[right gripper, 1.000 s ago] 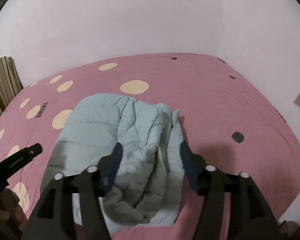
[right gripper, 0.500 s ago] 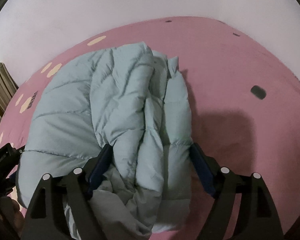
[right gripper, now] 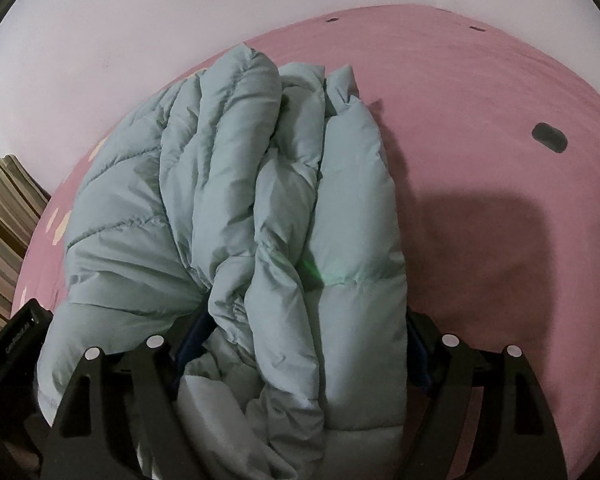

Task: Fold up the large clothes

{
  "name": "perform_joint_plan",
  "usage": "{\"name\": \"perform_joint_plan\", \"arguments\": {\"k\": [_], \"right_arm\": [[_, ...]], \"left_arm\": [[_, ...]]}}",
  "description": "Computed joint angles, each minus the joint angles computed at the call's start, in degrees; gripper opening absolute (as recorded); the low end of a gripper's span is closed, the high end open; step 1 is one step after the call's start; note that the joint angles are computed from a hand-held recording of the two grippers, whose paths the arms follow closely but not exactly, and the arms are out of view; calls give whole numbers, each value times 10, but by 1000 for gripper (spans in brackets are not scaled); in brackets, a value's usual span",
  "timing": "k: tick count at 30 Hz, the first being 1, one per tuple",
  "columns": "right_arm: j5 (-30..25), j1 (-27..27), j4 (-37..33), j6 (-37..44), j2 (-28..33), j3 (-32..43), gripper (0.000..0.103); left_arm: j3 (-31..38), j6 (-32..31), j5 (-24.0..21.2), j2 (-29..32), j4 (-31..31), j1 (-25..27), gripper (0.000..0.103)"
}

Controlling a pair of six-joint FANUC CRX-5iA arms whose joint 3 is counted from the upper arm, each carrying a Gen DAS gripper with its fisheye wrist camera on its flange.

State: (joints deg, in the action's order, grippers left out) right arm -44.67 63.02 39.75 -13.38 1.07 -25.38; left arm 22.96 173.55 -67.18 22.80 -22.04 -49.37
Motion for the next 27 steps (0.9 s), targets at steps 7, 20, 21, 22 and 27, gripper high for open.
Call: {"name": "perform_joint_plan", "arguments": {"k": [7,20,21,22,27], "right_arm": [[29,16,45,-48,-19,-34,48],[84,10,148,-136,-34,-76,26],[90,9,153,-138,-33,-76,25],[92,8,153,-134,-32,-73,25],[130,-7,180,-124,-4,-42,24]], "left_arm": [[-57,34,99,-31,-11,-2,69],[-70,30,157,-54,-58,-25,28],[-73,30,160,-58,-59,-24,28],[-74,31,161,-63,-67,-24,27],[-83,51,147,-91,-107,-27,27]]}}
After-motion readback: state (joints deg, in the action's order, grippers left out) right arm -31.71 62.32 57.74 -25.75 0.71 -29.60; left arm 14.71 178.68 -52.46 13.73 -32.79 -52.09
